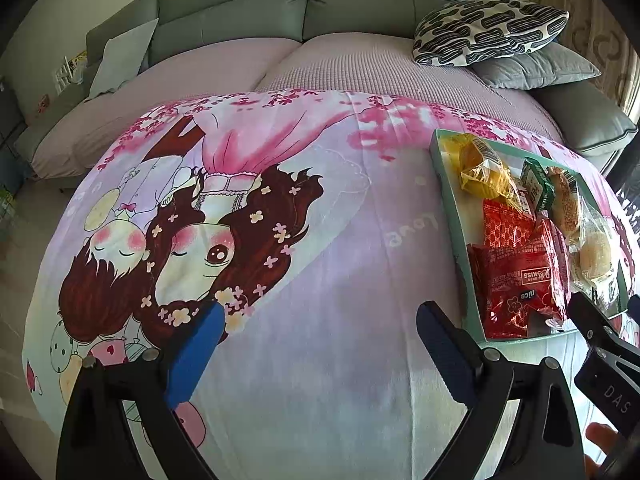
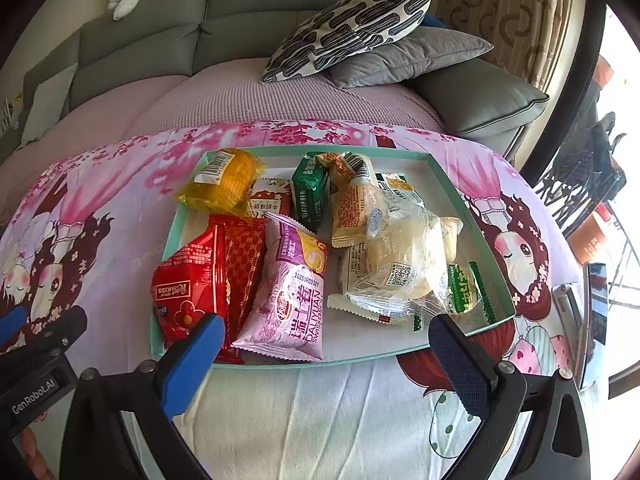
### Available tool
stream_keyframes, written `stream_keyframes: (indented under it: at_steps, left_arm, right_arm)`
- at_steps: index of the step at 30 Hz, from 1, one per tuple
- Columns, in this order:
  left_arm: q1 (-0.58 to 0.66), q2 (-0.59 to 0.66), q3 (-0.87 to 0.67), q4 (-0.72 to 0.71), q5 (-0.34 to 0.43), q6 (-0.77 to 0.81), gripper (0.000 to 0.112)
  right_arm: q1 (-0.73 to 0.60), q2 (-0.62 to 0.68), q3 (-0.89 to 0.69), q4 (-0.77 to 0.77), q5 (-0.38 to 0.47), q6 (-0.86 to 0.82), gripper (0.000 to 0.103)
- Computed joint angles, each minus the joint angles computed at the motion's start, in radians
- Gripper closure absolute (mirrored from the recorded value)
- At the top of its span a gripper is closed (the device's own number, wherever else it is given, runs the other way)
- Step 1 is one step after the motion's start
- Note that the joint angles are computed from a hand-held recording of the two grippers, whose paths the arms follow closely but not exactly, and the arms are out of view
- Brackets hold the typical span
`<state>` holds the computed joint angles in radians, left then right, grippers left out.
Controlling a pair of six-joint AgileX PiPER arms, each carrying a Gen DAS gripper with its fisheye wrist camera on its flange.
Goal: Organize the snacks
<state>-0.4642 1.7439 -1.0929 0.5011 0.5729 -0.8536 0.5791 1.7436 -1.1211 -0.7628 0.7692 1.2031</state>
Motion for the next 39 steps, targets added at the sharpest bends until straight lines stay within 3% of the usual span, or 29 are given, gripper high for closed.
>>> stream_keyframes:
  at_steps: [39]
  left_arm:
    - [-0.028, 0.001, 0.031, -0.012, -0.022, 0.006, 0.015]
  right_arm:
    - [-0.052, -0.082, 0.149, -0.046, -0.057, 0.041, 0.0]
